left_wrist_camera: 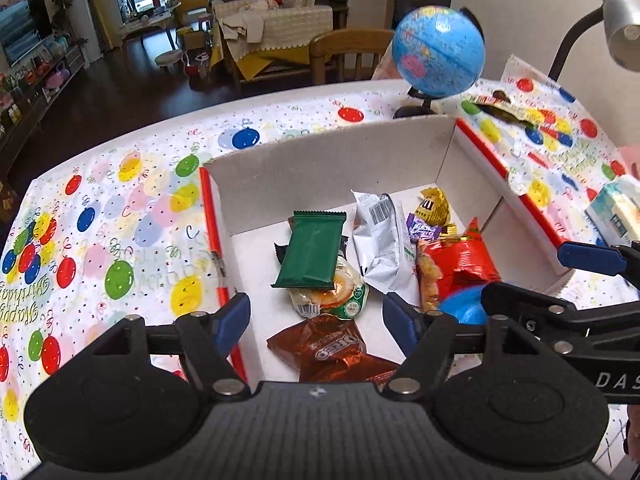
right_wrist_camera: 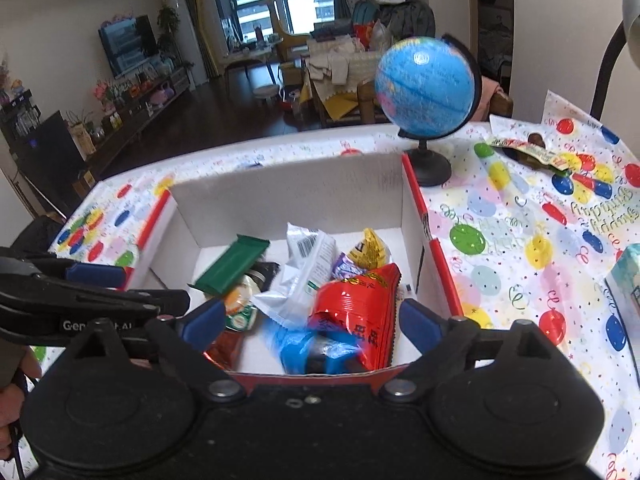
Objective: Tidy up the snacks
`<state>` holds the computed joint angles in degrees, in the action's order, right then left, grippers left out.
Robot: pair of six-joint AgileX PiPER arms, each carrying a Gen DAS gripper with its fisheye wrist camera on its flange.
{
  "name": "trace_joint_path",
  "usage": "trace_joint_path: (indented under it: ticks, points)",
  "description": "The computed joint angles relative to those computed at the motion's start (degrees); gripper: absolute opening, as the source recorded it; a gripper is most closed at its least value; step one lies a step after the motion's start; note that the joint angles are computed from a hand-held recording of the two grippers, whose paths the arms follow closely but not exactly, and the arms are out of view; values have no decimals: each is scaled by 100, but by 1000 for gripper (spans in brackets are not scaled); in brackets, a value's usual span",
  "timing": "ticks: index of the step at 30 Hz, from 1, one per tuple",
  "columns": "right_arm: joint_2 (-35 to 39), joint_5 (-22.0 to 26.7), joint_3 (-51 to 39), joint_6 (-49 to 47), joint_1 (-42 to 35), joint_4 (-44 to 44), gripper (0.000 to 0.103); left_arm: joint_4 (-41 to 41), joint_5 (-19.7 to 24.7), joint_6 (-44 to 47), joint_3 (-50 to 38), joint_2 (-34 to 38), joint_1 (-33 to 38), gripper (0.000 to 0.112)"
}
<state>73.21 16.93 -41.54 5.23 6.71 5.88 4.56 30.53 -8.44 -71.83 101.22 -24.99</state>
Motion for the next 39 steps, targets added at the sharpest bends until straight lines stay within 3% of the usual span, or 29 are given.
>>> trace_joint_path:
  ticks: [4,13,18,20,23,30,34,39]
  points:
    - [-386,25,103,726,234,-433,100,-297,-13,333,275,-380,146,73]
    - [-1141,520,186,4127,1405,-3237,103,-1130,-10,1279,916,-1298,560,73]
    - [-1437,853,266,5334,1907,-4041,103,-1555,47,1728,1159,-1663,786,74]
    - [-1560,1088,315,5943,2195,-4500,103,-1669,32,1839,1258,-1799,846,82]
    - [-1738,1530,406,6897,2691,-5233,103,-1944,4,2146,1438,-2049,927,82]
    - [-2125,3103,787,9180,4503,-6808,103,-1952,-27,2264,1837,-2607,871,85]
    - [-2070,3895,825,9678,5280,-7116,103,-2143,-22,2471,2006,-2821,912,92]
    - [-1892,4441,697,9863,5696,-7100,103,-1975,-75,2312,2077,-2933,910,102]
